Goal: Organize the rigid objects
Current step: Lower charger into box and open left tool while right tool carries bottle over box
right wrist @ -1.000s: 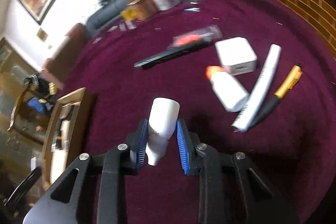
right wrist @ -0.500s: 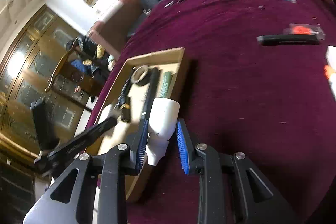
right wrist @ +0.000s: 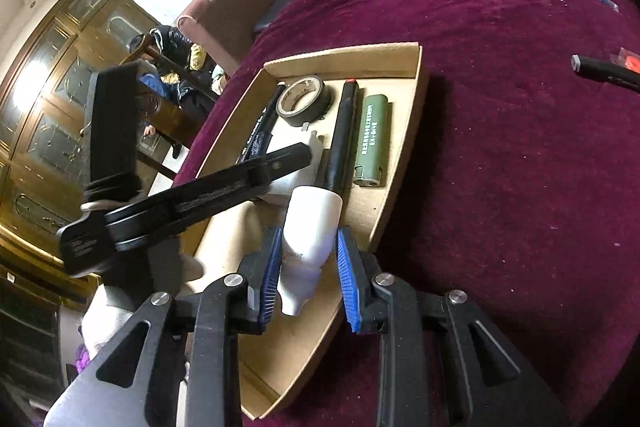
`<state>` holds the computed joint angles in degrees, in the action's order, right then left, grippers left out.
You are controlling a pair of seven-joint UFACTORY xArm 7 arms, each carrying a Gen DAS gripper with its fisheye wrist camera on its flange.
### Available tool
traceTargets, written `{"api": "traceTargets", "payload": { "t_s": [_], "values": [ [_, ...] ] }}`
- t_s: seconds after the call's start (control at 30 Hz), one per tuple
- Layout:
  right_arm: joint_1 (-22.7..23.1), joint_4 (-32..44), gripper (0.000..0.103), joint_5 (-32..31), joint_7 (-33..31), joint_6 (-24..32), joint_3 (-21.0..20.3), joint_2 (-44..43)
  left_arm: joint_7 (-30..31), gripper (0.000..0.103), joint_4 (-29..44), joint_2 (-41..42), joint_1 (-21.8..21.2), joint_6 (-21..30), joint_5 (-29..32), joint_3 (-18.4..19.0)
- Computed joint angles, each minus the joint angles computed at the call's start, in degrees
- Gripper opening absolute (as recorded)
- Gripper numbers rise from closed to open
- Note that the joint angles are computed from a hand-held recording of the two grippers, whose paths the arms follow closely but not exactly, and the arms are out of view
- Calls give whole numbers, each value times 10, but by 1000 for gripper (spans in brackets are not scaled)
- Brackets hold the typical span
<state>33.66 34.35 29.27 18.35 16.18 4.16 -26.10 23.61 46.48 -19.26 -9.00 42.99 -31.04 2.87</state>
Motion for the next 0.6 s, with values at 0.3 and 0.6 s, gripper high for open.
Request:
{"api": "traceTargets", "payload": {
  "t_s": [0.3,0.6],
  "values": [
    [12,53,25,9,-47,46,1,47,20,64,-121,-232,43,-40,16,49],
    [-117,165,25,-281,165,191,112,132,-57,64,-194,-302,75,-119,125,46]
  ]
}}
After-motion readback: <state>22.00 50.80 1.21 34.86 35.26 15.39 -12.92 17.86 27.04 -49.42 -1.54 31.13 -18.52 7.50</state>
